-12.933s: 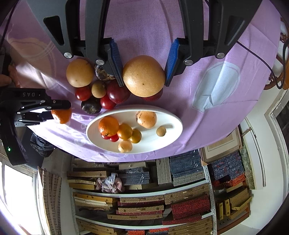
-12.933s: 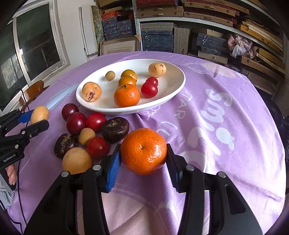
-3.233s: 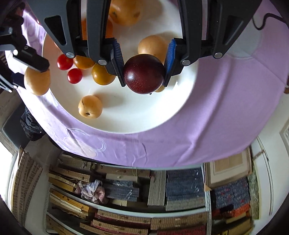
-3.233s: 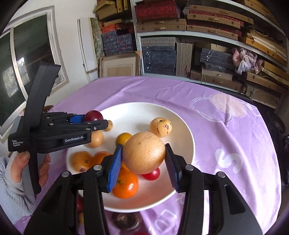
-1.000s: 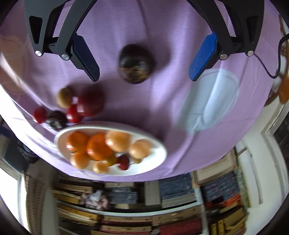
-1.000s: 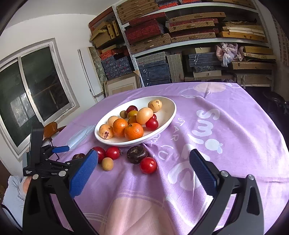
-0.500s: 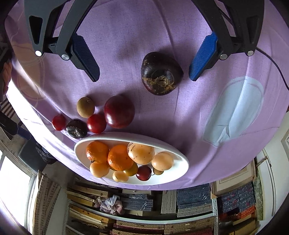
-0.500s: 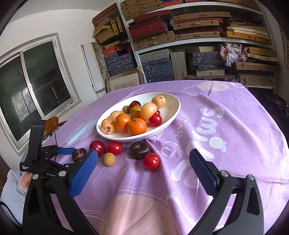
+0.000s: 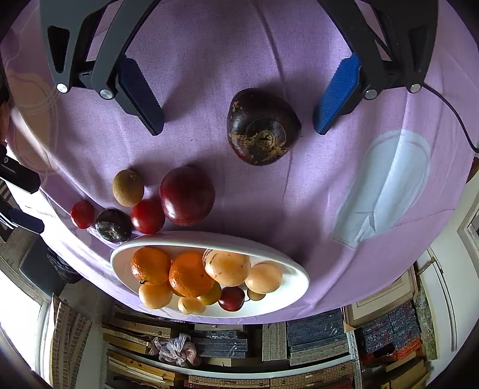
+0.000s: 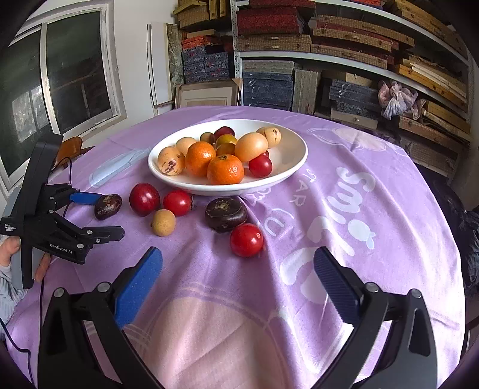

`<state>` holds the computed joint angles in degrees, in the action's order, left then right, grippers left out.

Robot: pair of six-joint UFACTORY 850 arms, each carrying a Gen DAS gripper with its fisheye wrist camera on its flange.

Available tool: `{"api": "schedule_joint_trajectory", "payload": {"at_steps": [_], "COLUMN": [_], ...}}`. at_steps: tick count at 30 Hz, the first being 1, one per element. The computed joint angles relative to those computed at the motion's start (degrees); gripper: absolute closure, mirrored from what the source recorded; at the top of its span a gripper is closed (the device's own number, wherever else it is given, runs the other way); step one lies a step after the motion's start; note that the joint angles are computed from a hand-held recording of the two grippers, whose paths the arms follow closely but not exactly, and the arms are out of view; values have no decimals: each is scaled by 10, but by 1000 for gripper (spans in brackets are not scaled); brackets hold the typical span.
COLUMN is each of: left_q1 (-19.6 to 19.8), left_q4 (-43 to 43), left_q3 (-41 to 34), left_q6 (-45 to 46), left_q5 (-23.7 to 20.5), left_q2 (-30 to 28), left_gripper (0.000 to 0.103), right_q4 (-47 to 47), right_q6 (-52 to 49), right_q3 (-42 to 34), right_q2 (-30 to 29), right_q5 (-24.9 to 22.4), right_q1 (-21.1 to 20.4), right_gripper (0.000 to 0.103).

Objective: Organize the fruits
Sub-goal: 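Move the left tool to a dark brown round fruit while the right tool approaches a red tomato, then grasp the red tomato with the right tool while the left tool grasps the dark brown fruit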

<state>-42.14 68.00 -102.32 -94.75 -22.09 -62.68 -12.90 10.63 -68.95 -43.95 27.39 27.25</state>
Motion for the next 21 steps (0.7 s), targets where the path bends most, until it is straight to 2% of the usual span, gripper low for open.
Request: {"api": "schedule_joint_trajectory", "payload": {"at_steps": [3,5,6,7,11,13,15,19,21], "left_q1": [0,0,0,0,0,0,0,0,0], "left_q4": [2,2,2,2,2,2,2,2,2], "left_q3": [1,1,1,1,1,1,1,1,1], "left_q6": [-2,-2,-2,-2,-2,-2,-2,-2,-2], "left_q5": [0,0,0,0,0,0,0,0,0], "left_q2": [0,0,0,0,0,0,0,0,0], "left_gripper": [3,3,3,3,3,3,3,3,3], "right_q4": [28,-4,-25,-35,-40,-74,-64,-105,-84], "right_q6": [-37,-12,2,6,-17,12,7,59,40], "right_q3": [-9,-17,-26,-34,-61,-77,-81,-94,-102], "right_q2": [-4,-7,-10,-13,-31,-40,-43,-51,-55], "right_q5": [-2,-6,-18,-31,-66,-87,-87,-94,-105], "right_q1": [1,-3,-4,-4,3,5,5,-1,1], "right_gripper": [4,13,26,31,42,57,58,58,58]}}
